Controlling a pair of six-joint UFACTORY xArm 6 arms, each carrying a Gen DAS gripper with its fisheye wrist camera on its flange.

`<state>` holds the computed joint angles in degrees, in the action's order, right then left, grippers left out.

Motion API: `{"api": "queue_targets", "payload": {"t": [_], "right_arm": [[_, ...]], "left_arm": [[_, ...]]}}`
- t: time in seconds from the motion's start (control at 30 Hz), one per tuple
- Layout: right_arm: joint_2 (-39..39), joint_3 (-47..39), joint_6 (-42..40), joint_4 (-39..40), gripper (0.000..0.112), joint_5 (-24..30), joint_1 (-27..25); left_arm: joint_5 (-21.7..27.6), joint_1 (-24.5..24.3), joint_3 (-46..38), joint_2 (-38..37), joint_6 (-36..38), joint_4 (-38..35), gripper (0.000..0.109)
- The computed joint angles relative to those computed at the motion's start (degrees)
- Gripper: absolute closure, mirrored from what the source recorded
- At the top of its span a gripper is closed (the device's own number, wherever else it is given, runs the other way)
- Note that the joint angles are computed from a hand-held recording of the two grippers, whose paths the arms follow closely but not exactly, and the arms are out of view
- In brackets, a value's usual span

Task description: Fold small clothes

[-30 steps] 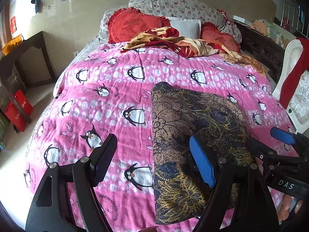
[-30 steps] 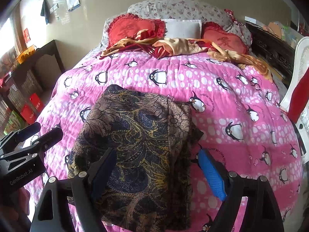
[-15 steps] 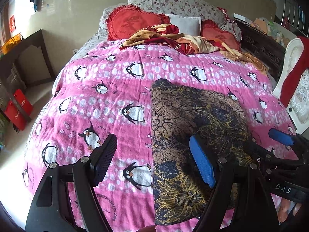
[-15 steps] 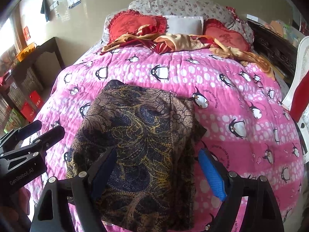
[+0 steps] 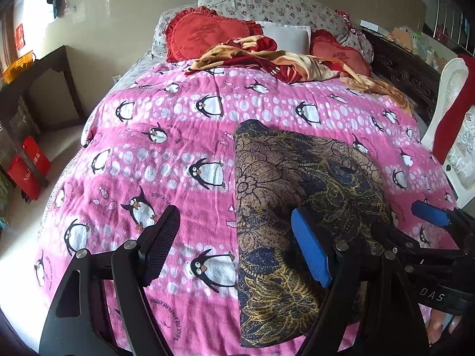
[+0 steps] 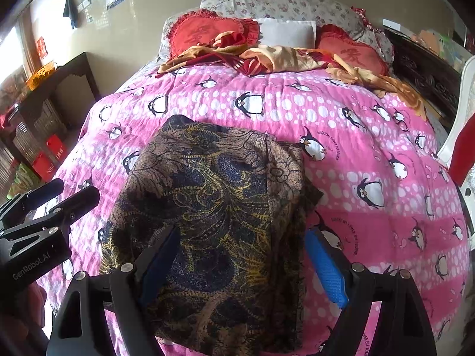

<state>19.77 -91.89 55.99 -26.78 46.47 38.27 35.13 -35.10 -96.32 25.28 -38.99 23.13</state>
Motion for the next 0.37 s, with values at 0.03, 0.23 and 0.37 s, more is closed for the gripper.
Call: {"api": "queue_targets", "payload": {"t": [0.03, 0.23, 0.37], "right_arm": [[0.1, -0.1, 0.0, 0.1, 0.028, -0.1, 0.0], [0.8, -0.4, -0.8, 0.8, 0.028, -0.3, -0.3], [-0.8, 2.9, -0.7, 0.1, 0.028, -2.7, -2.2]], "left_arm": [[0.1, 0.0, 0.0, 0.1, -0.1, 0.0, 0.03], [-2.0, 0.6, 1.1, -0.1, -0.9, 1.3, 0.03], [-1.5, 1.5, 0.0, 0.8, 0.6, 0.4, 0.03]]}}
